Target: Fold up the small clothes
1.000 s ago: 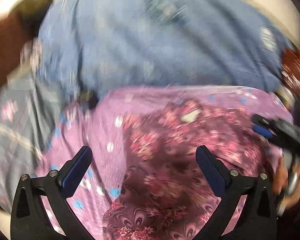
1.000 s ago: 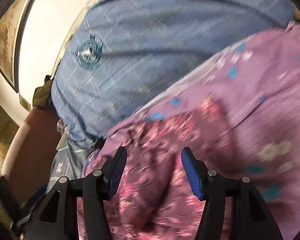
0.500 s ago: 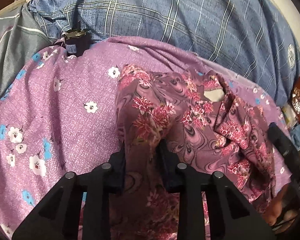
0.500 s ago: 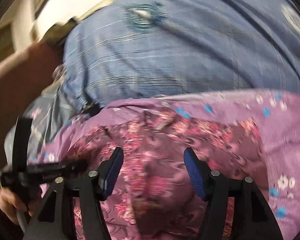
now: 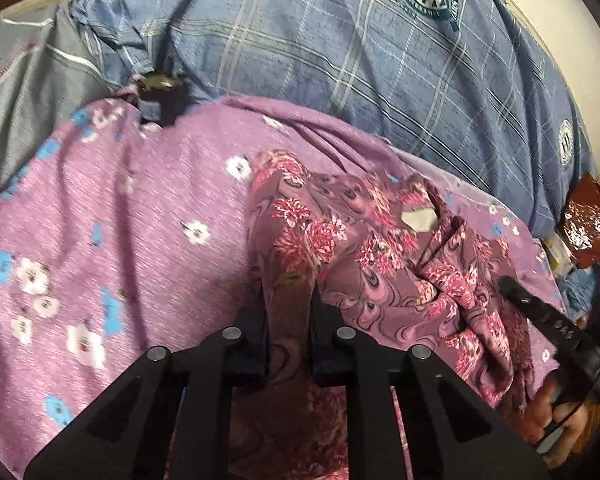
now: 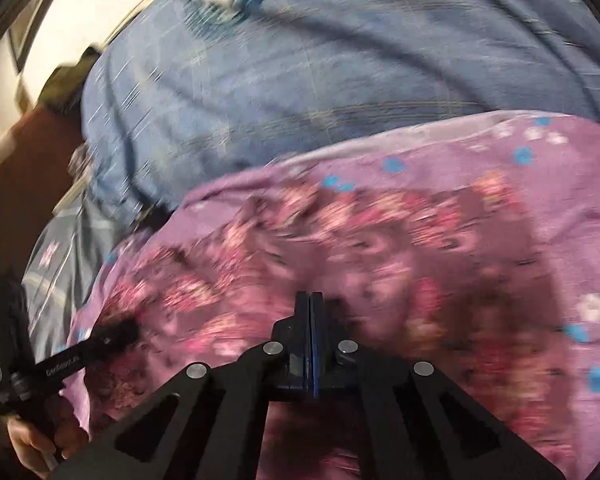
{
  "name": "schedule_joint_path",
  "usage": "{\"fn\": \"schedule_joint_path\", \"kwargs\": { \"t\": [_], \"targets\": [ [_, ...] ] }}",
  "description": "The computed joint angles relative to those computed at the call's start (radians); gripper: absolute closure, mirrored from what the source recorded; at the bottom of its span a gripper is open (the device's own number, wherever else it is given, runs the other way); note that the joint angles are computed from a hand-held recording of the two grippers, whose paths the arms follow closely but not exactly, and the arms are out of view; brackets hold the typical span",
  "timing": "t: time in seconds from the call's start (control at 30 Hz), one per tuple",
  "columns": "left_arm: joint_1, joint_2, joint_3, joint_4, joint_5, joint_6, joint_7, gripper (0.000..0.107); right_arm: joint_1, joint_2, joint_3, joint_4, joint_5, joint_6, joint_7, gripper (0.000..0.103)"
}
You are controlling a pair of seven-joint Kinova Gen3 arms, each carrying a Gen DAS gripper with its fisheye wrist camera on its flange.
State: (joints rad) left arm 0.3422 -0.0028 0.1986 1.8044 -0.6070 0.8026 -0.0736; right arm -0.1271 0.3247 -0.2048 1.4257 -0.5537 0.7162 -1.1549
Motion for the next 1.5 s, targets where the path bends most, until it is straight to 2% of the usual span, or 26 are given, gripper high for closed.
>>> {"fn": "schedule_joint_path", "kwargs": {
  "t": [0.07, 0.17, 0.23, 0.3, 0.33, 0.37, 0.4, 0.43, 0.5, 0.57, 0.63, 0.67, 0.7, 0.73, 0.8, 0.83, 0.97, 1.1, 1.2, 1.23, 1.27, 1.33, 1.4, 1.43, 1.47, 1.5],
  "targets": [
    [-0.007, -0.014, -0.005, 0.012, -0.001, -0.012, 0.019, 0.096, 0.041, -0.010, -0.009, 0.006, 0.001, -0.011, 0.002, 0.103],
    [-0.009, -0.013, 0.009, 0.003, -0.024, 0.020, 0.048, 0.096, 0.140, -0.012, -0.039, 0.015, -0.070, -0.016, 0.036, 0.103],
    [0.004, -0.007, 0.023, -0.009, -0.062, 0.050, 0.087, 0.096, 0.150, -0.007, 0.004, -0.005, -0.151, 0.049, 0.088, 0.096],
    [0.027, 0.018, 0.037, -0.040, -0.107, 0.104, 0.101, 0.096, 0.109, -0.016, 0.072, -0.005, -0.232, 0.101, 0.130, 0.089],
    [0.040, 0.035, 0.038, -0.059, -0.115, 0.135, 0.093, 0.096, 0.066, -0.017, 0.118, -0.006, -0.268, 0.123, 0.167, 0.069],
    [0.058, 0.057, 0.024, -0.076, -0.111, 0.161, 0.077, 0.096, 0.020, -0.022, 0.155, -0.003, -0.297, 0.135, 0.208, 0.042],
    [0.058, 0.065, 0.022, -0.082, -0.102, 0.169, 0.072, 0.095, -0.027, -0.035, 0.179, 0.009, -0.314, 0.130, 0.246, 0.032],
    [0.062, 0.066, 0.010, -0.078, -0.090, 0.164, 0.067, 0.094, -0.073, -0.050, 0.196, 0.024, -0.322, 0.114, 0.274, 0.028],
    [0.058, 0.062, -0.011, -0.066, -0.058, 0.146, 0.051, 0.087, -0.165, -0.071, 0.234, 0.038, -0.288, 0.084, 0.285, 0.028],
    [0.063, 0.060, -0.017, -0.058, -0.060, 0.146, 0.056, 0.083, -0.258, -0.076, 0.255, 0.049, -0.207, 0.021, 0.244, 0.027],
    [0.068, 0.062, -0.017, -0.056, -0.068, 0.149, 0.049, 0.083, -0.351, -0.056, 0.304, 0.057, -0.125, -0.034, 0.182, 0.027],
    [0.071, 0.064, -0.018, -0.058, -0.070, 0.152, 0.044, 0.083, -0.397, -0.030, 0.340, 0.050, -0.085, -0.045, 0.141, 0.032],
    [0.071, 0.065, -0.019, -0.059, -0.068, 0.155, 0.037, 0.084, -0.443, -0.006, 0.384, 0.041, -0.044, -0.046, 0.100, 0.039],
    [0.067, 0.059, -0.023, -0.052, -0.059, 0.141, 0.031, 0.084, -0.471, 0.010, 0.419, 0.031, -0.012, -0.031, 0.060, 0.064],
    [0.057, 0.049, -0.030, -0.043, -0.040, 0.117, 0.024, 0.085, -0.472, 0.020, 0.440, 0.014, 0.003, -0.006, -0.016, 0.084],
    [0.054, 0.048, -0.029, -0.042, -0.036, 0.113, 0.024, 0.085, -0.444, 0.014, 0.423, 0.002, -0.011, 0.015, -0.034, 0.091],
    [0.048, 0.045, -0.024, -0.045, -0.029, 0.116, 0.032, 0.087, -0.259, -0.048, 0.326, 0.056, -0.141, -0.030, 0.025, 0.092],
    [0.064, 0.057, -0.012, -0.063, -0.051, 0.162, 0.047, 0.087, -0.074, -0.078, 0.288, 0.111, -0.274, 0.021, 0.088, 0.092],
    [0.086, 0.065, -0.005, -0.078, -0.063, 0.210, 0.051, 0.085, 0.060, -0.087, 0.228, 0.120, -0.235, 0.064, 0.053, 0.094],
    [0.080, 0.066, 0.015, -0.084, -0.074, 0.236, 0.060, 0.084, 0.106, -0.075, 0.199, 0.106, -0.198, 0.101, 0.012, 0.088],
    [0.090, 0.072, 0.023, -0.099, -0.081, 0.277, 0.070, 0.081, 0.151, -0.069, 0.162, 0.097, -0.174, 0.130, -0.020, 0.088],
    [0.165, 0.079, -0.001, -0.113, -0.136, 0.358, 0.122, 0.076, 0.229, -0.091, 0.128, 0.123, -0.171, 0.164, -0.038, 0.086],
    [0.258, 0.086, -0.038, -0.119, -0.217, 0.439, 0.176, 0.074, 0.304, -0.108, 0.066, 0.155, -0.206, 0.147, -0.004, 0.070],
    [0.304, 0.083, -0.060, -0.121, -0.258, 0.480, 0.198, 0.073, 0.348, -0.117, 0.019, 0.175, -0.240, 0.118, 0.030, 0.051],
    [0.350, 0.091, -0.081, -0.125, -0.299, 0.521, 0.224, 0.072, 0.393, -0.131, -0.027, 0.194, -0.280, 0.085, 0.065, 0.042],
    [0.397, 0.095, -0.103, -0.126, -0.339, 0.561, 0.249, 0.069, 0.428, -0.146, -0.073, 0.210, -0.320, 0.045, 0.100, 0.042]
  ]
}}
